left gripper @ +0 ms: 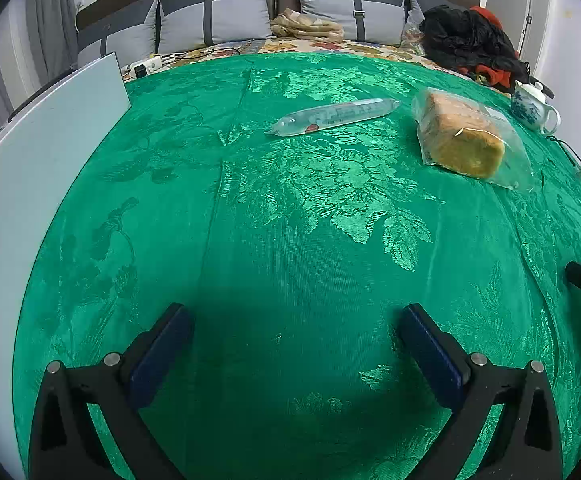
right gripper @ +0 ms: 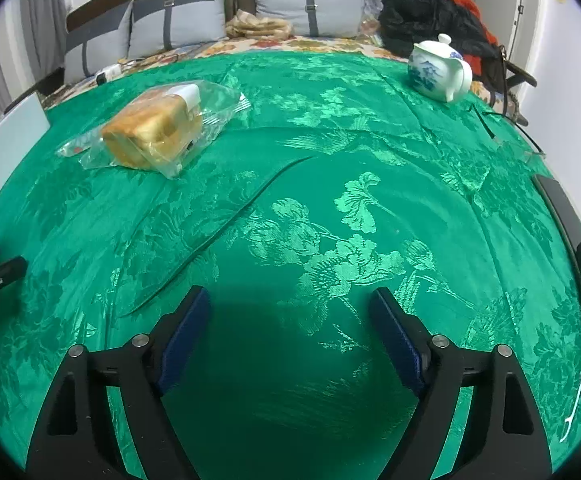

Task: Organize snacks
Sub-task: 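Withdraw both open tools from the box back over the bedspread, then grasp the clear tube-shaped packet with the left tool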

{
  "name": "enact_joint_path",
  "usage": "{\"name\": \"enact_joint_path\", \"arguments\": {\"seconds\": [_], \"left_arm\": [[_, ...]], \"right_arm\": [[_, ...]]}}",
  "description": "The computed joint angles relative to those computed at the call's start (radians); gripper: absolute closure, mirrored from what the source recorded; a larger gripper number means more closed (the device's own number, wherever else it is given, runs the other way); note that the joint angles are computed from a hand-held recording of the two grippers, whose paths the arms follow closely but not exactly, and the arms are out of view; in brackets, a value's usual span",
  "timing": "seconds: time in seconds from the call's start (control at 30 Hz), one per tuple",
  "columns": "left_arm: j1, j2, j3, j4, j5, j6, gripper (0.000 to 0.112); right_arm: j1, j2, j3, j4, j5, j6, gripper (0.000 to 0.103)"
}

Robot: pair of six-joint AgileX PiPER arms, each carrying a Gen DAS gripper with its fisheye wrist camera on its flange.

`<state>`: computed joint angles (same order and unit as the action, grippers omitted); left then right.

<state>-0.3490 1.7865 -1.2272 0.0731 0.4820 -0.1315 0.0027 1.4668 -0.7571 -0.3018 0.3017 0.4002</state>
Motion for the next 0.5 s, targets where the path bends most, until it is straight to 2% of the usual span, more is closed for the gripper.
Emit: {"name": "enact_joint_path", "arguments": {"seconds": [0.33, 0.43, 0.47, 0.5], "left_arm": [[0.001, -0.003, 0.004, 0.001, 0.000, 0.005, 0.009], [0.016, -0.004, 0.000, -0.061, 0.009, 0.106, 0.009], [0.023, 0.002, -0.015, -0.091, 0.028, 0.154, 0.009], [0.036, 0.025, -0.062, -0.136, 0.083, 0.223, 0.009]], "right_arm": [[0.001, 0.004, -0.006, 0.030, 0.004, -0.033, 0.014], [0.001, 0.003, -0.006, 0.030, 0.004, -0.033, 0.014], [0.001, 0.003, -0.006, 0.030, 0.004, -0.033, 0.014], [0.001, 0.003, -0.006, 0.029, 0.004, -0.032, 0.013]]}}
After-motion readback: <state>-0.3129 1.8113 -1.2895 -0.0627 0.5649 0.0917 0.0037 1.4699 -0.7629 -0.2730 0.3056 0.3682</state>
